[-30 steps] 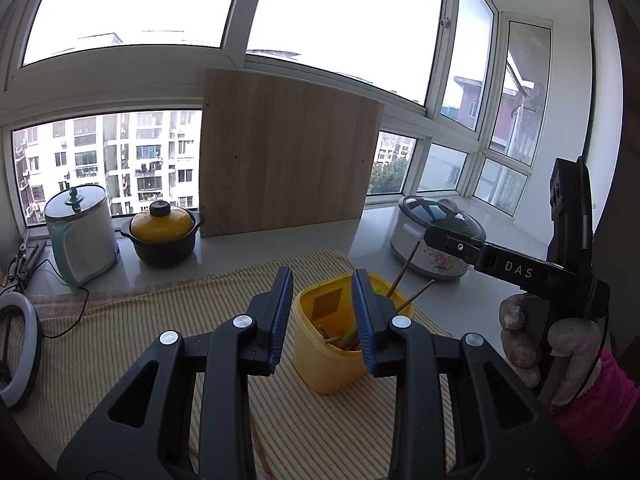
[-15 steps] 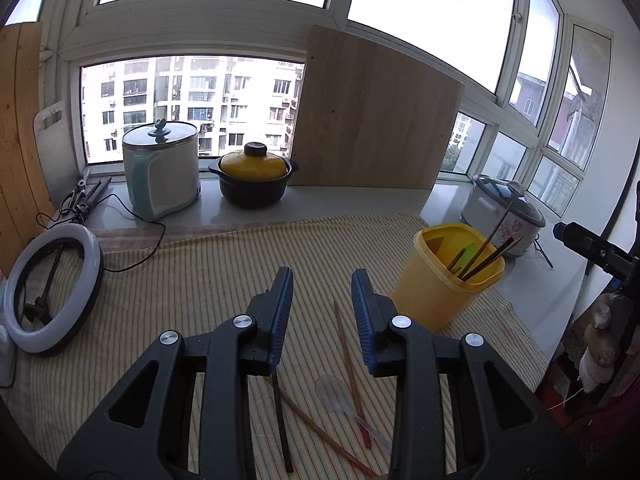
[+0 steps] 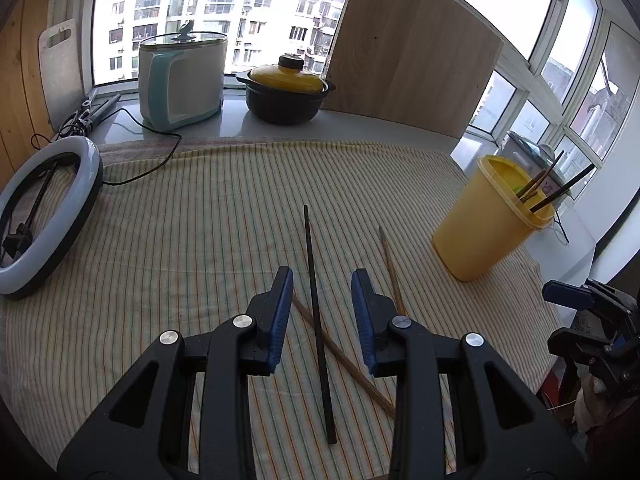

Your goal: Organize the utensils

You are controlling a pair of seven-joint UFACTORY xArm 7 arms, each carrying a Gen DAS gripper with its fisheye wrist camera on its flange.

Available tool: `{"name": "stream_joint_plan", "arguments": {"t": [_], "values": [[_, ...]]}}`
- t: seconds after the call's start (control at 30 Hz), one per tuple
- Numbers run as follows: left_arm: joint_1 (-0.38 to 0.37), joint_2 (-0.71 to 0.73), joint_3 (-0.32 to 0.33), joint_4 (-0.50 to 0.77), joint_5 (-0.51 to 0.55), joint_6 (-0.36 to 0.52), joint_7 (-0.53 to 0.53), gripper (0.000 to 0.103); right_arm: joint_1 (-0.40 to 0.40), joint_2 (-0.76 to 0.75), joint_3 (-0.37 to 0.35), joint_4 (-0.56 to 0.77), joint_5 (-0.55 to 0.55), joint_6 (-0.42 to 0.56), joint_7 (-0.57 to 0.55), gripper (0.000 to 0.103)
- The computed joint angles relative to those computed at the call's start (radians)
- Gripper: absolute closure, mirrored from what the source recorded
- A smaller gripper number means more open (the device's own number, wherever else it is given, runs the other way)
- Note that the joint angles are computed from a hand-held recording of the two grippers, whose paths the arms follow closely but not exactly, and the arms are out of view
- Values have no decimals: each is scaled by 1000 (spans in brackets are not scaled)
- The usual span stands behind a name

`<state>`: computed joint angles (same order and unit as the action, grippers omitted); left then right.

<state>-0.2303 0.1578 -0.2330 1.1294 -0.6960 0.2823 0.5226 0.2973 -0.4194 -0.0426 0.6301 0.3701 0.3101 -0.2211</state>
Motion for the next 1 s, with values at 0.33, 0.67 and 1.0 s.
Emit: {"name": "stream_joint_plan", "arguments": {"t": [0.33,0.67,1.0], "values": [[11,90,1,77,54,80,-35,74,-1,204,7,107,44,117,-121,69],[21,189,-7,177,132,139,-113,74,-92,325,80,204,80,262,-141,80],[3,298,-3,308,262,193,-225,74,-116,347,105,210,47,286,-109,87]]}}
